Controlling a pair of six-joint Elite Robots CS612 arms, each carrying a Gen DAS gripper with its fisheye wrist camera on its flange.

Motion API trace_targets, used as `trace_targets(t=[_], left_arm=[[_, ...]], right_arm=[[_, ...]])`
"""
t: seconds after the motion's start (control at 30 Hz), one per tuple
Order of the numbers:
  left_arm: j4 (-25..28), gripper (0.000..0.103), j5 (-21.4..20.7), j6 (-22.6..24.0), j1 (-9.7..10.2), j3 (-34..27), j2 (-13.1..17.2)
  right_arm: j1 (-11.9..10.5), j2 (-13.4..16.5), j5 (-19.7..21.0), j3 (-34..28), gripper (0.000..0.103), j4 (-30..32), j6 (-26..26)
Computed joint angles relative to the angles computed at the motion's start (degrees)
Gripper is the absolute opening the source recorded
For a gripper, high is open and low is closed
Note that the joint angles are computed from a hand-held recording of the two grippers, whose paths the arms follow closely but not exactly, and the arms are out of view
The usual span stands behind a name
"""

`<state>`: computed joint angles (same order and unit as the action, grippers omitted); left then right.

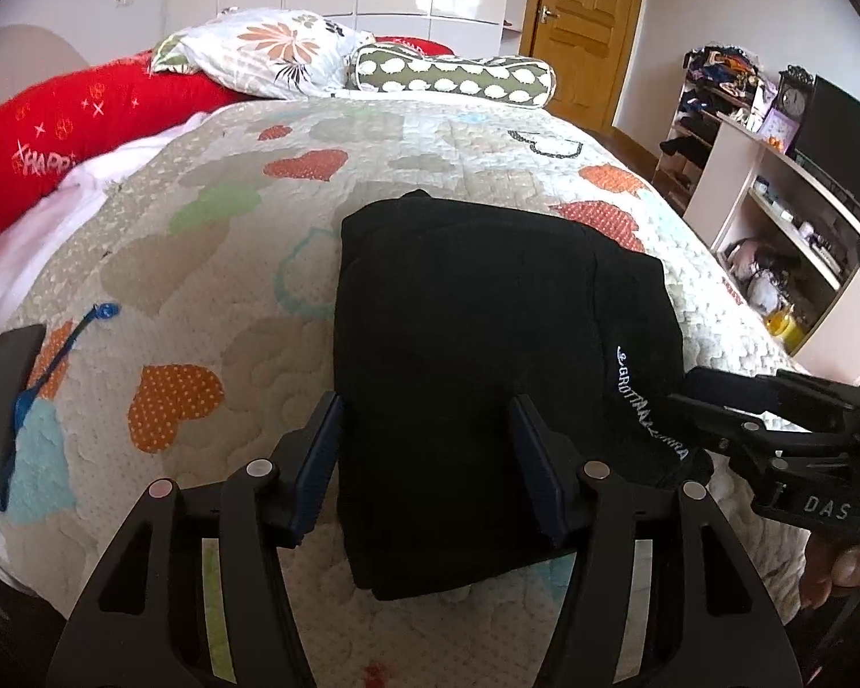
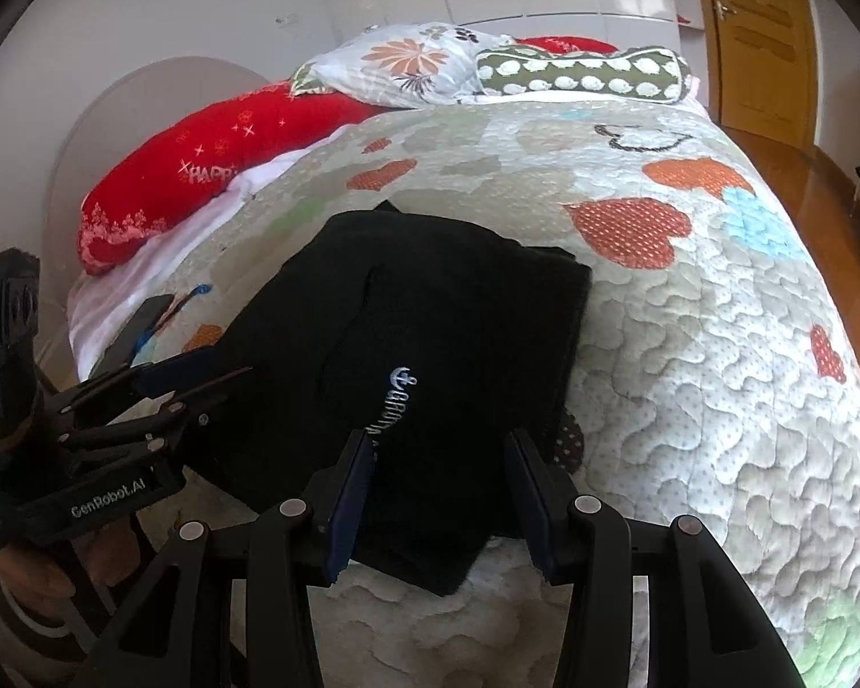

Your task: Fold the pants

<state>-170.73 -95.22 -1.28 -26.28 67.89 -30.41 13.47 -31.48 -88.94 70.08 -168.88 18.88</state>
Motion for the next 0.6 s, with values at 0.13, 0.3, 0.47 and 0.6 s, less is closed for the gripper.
trace_targets(t=[0.13,0.3,0.47,0.6], left_arm=[[0.4,0.059,-0.5,-0.8,0.17,0.1,-0.1],[-1.0,0.059,-3.2,-3.6,0.89,0.8,-0.6],[-2.0,0.059,-5.6,-5.3,1.40,1.2,-0.7],[-1.7,0.059,-6.7,-6.5,1.72,0.9,-0.6]], right_arm=[[-0.8,-0.5,3.0,2.1,0.048,-3.8,3.8],[-1.2,-1.3,4.7,4.0,0.049,-7.0,6.4],[-1.8,-1.1,6.1,4.5,0.052,-8.7,11.5],[-2.8,-0.2,10.6,4.3,0.057,-10.6,17.7]])
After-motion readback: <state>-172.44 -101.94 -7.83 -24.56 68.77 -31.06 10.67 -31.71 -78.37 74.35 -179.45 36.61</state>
